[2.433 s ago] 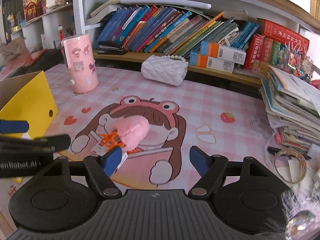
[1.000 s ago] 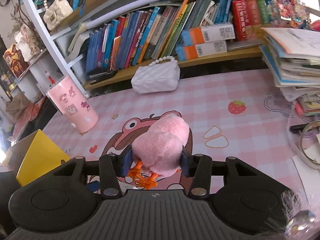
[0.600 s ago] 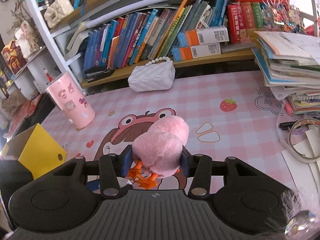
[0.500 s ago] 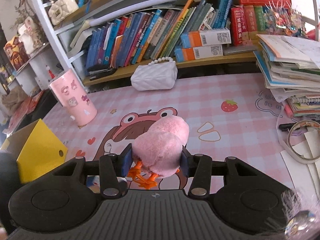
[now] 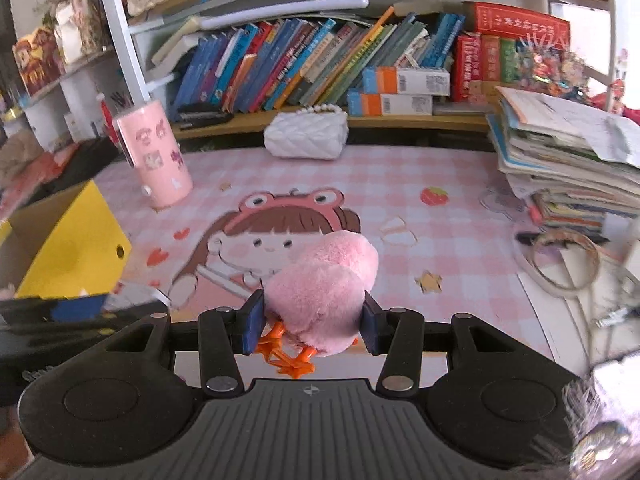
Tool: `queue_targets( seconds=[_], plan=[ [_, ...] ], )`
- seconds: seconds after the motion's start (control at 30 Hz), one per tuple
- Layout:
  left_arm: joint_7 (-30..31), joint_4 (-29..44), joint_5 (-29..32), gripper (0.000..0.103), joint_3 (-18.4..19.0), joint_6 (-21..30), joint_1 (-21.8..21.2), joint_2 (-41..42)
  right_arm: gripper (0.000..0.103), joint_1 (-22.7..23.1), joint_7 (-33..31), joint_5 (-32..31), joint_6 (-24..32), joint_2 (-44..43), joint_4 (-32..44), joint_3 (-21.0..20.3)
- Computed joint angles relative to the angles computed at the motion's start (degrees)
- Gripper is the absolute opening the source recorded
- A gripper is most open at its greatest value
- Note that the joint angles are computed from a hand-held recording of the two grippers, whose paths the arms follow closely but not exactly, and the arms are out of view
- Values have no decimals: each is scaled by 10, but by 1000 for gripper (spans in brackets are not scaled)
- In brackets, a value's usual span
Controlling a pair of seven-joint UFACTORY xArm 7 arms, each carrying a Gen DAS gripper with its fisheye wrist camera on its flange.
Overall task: Organize objects
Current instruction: 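Carry the staple box in the left tool while the right tool carries the chick to the box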
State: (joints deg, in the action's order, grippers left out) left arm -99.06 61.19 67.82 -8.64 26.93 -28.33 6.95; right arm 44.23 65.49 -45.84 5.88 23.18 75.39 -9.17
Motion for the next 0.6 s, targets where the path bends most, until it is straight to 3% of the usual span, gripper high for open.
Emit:
queue_targets(
  seconds=[0.23, 0.4, 0.6],
  plan=[
    [-29, -72, 26, 52, -18, -23, 10, -61, 45, 48, 108, -96, 52, -36, -28, -10],
    [-46, -135, 27, 52, -42, -29, 31, -121, 45, 55, 161, -143, 97, -59, -44, 21],
    [-41, -220, -15, 52, -77, -31, 59, -210, 45, 53, 188, -164, 152, -78, -58, 79]
  ],
)
